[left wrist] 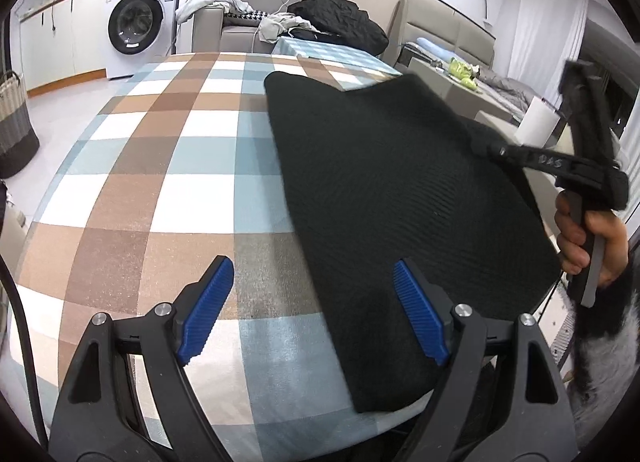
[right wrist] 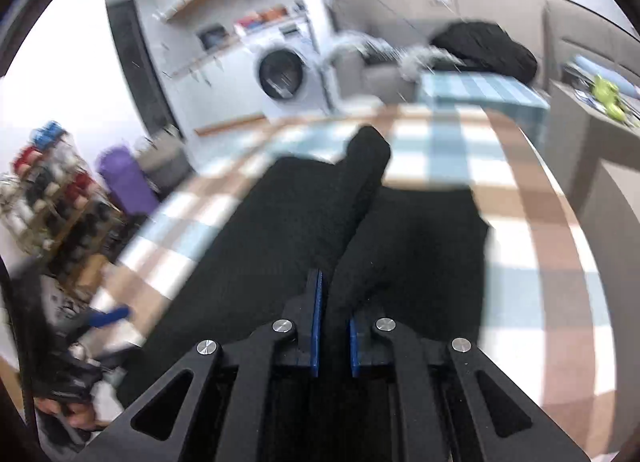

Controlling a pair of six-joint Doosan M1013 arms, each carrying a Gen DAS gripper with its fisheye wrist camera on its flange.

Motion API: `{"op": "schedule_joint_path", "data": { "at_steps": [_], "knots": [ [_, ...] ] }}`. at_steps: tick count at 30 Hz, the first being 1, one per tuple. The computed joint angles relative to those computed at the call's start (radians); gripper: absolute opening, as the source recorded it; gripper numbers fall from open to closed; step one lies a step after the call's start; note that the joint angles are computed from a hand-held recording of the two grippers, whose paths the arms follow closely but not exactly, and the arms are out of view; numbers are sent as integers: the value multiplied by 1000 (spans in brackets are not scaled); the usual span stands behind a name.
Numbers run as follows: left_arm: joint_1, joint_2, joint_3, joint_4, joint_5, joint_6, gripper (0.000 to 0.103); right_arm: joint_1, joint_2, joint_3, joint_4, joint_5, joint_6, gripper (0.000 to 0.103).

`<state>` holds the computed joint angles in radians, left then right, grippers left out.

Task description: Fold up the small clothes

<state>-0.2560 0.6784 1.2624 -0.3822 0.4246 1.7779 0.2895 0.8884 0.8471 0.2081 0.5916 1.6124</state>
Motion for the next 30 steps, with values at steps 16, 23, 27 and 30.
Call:
{"op": "schedule_joint_path", "data": {
  "at_steps": [16, 23, 27, 30],
  "knots": [
    [-10, 22, -19, 57, 26, -29, 81, -61, 20, 16, 140, 55, 36, 12],
    [-12, 38, -48, 67, 51, -43, 81, -90, 82, -101, 243, 117, 63, 24],
    [-14, 44, -61, 97, 56, -71, 81, -93, 190, -314, 187, 235, 132, 17],
    [-14, 45, -65, 113, 49, -83, 81, -79, 179, -310, 146, 166, 83, 3]
  ]
}}
